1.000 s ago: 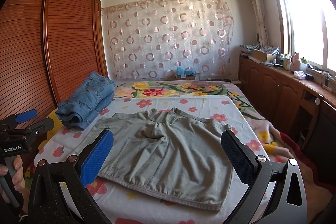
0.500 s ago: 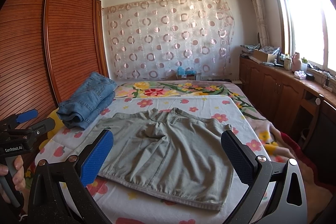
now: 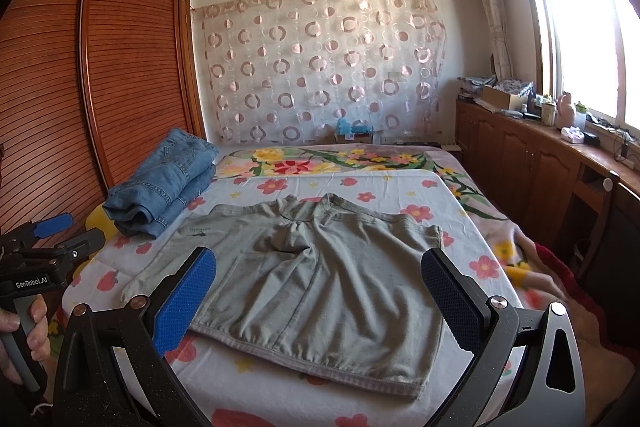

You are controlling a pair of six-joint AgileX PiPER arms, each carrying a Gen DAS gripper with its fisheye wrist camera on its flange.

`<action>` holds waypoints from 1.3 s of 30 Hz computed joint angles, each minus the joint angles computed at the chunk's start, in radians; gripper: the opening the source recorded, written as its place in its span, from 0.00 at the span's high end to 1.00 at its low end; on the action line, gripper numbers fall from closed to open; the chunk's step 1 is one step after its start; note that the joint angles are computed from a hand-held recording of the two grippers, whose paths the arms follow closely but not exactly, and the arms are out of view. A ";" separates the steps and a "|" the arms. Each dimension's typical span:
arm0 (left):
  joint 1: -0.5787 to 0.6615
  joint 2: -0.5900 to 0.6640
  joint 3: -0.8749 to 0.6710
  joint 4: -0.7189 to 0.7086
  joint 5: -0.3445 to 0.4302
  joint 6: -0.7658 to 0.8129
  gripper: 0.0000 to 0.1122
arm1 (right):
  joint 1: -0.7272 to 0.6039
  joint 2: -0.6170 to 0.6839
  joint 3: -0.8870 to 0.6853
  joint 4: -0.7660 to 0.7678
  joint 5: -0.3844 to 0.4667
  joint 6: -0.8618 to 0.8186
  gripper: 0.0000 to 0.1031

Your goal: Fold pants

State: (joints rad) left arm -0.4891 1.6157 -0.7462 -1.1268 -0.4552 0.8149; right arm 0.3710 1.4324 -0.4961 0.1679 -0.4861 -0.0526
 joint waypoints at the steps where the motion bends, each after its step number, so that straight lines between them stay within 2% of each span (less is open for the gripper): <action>1: -0.003 0.007 0.006 0.011 -0.004 -0.018 0.08 | -0.007 0.004 -0.002 -0.010 0.004 0.006 0.01; 14: 0.099 0.125 -0.012 0.150 0.078 -0.142 0.09 | -0.092 0.160 -0.110 -0.099 0.113 0.012 0.01; 22: 0.161 0.184 -0.016 0.324 0.148 -0.292 0.09 | -0.115 0.231 -0.173 -0.140 0.203 0.033 0.01; 25: 0.181 0.203 -0.016 0.432 0.171 -0.386 0.09 | -0.111 0.227 -0.180 -0.101 0.243 -0.003 0.01; 31: 0.206 0.223 -0.013 0.540 0.206 -0.476 0.09 | -0.109 0.191 -0.175 -0.058 0.306 -0.046 0.01; 34: 0.223 0.220 0.005 0.670 0.206 -0.595 0.14 | -0.111 0.177 -0.171 -0.062 0.338 -0.034 0.01; 37: 0.244 0.215 0.030 0.837 0.200 -0.749 0.24 | -0.094 0.164 -0.154 0.103 0.317 -0.209 0.01; 39: 0.258 0.213 0.042 0.937 0.204 -0.841 0.31 | -0.096 0.160 -0.141 0.078 0.301 -0.191 0.01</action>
State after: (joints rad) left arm -0.2311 1.8290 -0.7045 -0.1896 -0.2509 -0.0261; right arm 0.2754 1.5925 -0.6368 0.2455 -0.1852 -0.2439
